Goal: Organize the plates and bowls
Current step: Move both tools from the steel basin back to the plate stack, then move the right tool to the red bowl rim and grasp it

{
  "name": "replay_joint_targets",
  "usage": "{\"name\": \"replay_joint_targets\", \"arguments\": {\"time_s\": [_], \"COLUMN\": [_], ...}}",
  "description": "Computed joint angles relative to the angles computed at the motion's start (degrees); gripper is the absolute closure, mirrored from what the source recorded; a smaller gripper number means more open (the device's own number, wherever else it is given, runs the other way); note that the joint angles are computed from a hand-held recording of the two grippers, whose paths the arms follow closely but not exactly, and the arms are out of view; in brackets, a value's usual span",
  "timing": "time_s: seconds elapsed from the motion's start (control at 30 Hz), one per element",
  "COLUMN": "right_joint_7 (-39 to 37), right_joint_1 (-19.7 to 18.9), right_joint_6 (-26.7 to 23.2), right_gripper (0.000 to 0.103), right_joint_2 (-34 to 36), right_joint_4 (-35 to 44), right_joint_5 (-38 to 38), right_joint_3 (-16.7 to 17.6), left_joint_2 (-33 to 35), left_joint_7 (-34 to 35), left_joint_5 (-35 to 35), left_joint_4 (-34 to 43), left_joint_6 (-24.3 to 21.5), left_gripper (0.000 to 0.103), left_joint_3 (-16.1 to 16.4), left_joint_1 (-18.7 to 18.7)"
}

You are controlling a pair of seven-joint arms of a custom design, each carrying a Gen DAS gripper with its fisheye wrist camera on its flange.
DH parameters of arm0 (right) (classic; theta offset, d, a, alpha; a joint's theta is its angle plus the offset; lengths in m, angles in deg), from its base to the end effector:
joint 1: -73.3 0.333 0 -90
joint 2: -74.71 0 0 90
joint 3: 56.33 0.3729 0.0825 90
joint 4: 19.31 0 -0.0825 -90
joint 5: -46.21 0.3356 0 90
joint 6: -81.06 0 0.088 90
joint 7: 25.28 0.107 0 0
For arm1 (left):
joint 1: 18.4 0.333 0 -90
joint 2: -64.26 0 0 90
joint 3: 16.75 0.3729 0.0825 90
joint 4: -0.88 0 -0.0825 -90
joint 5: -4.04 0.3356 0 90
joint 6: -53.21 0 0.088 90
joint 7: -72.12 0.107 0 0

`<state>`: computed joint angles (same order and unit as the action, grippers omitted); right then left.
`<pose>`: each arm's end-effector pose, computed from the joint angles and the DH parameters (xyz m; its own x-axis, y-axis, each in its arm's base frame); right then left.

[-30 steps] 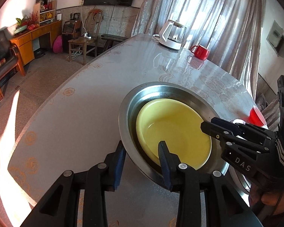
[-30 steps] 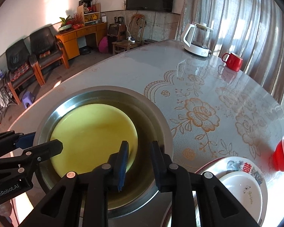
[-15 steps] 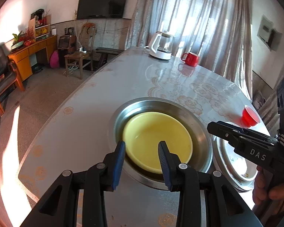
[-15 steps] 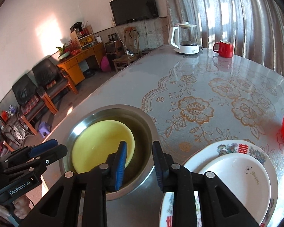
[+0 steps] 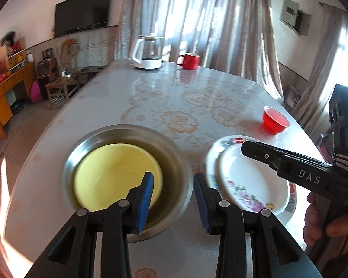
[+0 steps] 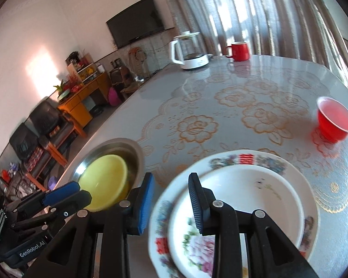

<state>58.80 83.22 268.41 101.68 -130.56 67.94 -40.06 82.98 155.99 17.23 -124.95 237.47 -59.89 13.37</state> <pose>0.6207 0.2279 0.4296 0.1956 -0.9348 -0.2964 -0.7095 0.0738 -0.7008 0.5778 -0.0942 0.4581 -0.2655 -0.9530 0.1460 -0.7027 0.0876 -0.7061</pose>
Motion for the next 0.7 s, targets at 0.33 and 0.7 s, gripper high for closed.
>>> {"name": "replay_joint_targets", "arguments": {"time_s": [0.33, 0.7], "right_joint_7": [6.8, 13.7], "right_joint_1": [-9.0, -3.3], "right_joint_6": [6.9, 0.5], "right_gripper": [0.073, 0.073], "right_joint_2": [-5.1, -4.0], "right_joint_4": [-10.6, -4.4], "right_joint_5": [-0.8, -0.3], "right_joint_3": [3.7, -10.9], "left_joint_2": [2.9, 14.1], "left_joint_7": [6.0, 15.6], "left_joint_5": [-3.6, -6.4], "left_joint_4": [6.1, 31.7], "left_joint_6": [-6.9, -23.8], "left_gripper": [0.066, 0.063], "left_joint_3": [-3.3, 2.2], "left_joint_1": [-5.0, -17.0]}}
